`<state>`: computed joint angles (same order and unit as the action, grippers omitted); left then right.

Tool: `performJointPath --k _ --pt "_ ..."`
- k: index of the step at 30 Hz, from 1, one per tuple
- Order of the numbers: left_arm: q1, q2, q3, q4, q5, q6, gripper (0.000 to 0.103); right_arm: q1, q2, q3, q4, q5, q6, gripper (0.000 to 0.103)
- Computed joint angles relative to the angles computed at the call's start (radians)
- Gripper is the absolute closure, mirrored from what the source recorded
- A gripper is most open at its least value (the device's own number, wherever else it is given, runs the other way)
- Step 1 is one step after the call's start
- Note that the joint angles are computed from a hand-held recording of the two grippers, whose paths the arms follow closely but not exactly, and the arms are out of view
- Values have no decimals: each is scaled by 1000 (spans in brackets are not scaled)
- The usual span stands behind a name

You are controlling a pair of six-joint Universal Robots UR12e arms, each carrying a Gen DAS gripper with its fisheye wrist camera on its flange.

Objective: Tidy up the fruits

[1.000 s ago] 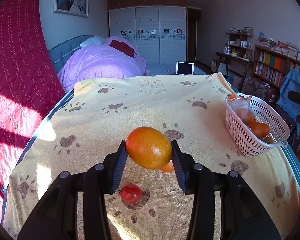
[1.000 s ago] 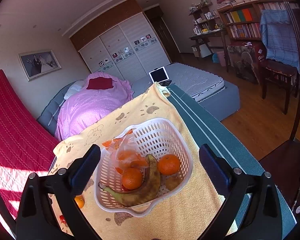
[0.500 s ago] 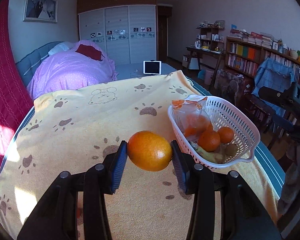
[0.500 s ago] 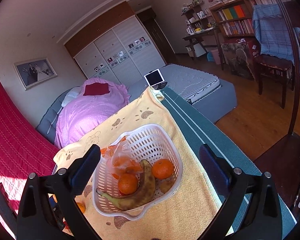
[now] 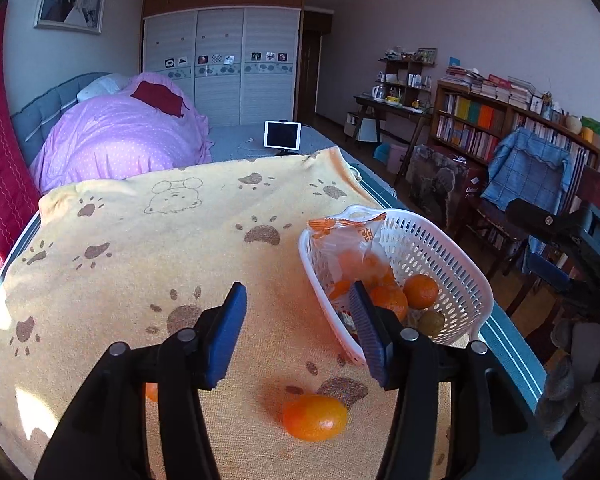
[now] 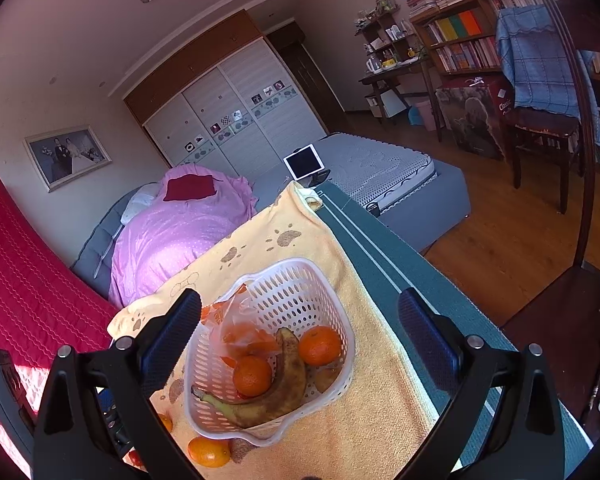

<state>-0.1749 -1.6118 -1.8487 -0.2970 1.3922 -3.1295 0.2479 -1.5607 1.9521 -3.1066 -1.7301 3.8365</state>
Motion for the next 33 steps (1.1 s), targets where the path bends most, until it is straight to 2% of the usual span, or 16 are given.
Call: performJointPath --k 3,6,8,11,14,21,24,28,32,33 --pt "43 23 -23 -56 -85 -38 40 -1 0 -1 6 9 2 3" --pt "67 50 -55 -100 -126 -36 36 2 1 -3 3 6 -3 3" --pt "77 70 -79 -132 -149 -36 28 2 1 -3 4 8 -4 3" --pt "89 102 -113 -185 -203 -26 26 5 1 -5 6 7 -4 3" --pt "82 132 -144 -213 -224 0 26 5 1 -6 7 13 -2 3" --pt "38 186 -187 -285 -165 70 26 4 -8 -1 -10 15 9 3" --pt "17 192 -197 -274 -118 96 28 1 -12 2 -11 22 19 3" --pt "2 179 -183 -287 -91 108 39 0 -17 4 -15 35 22 3" --pt "-6 152 -152 -348 -69 113 56 -1 -21 6 -23 40 22 3" --pt "-5 151 -150 -357 -75 115 57 0 -21 6 -22 39 23 3"
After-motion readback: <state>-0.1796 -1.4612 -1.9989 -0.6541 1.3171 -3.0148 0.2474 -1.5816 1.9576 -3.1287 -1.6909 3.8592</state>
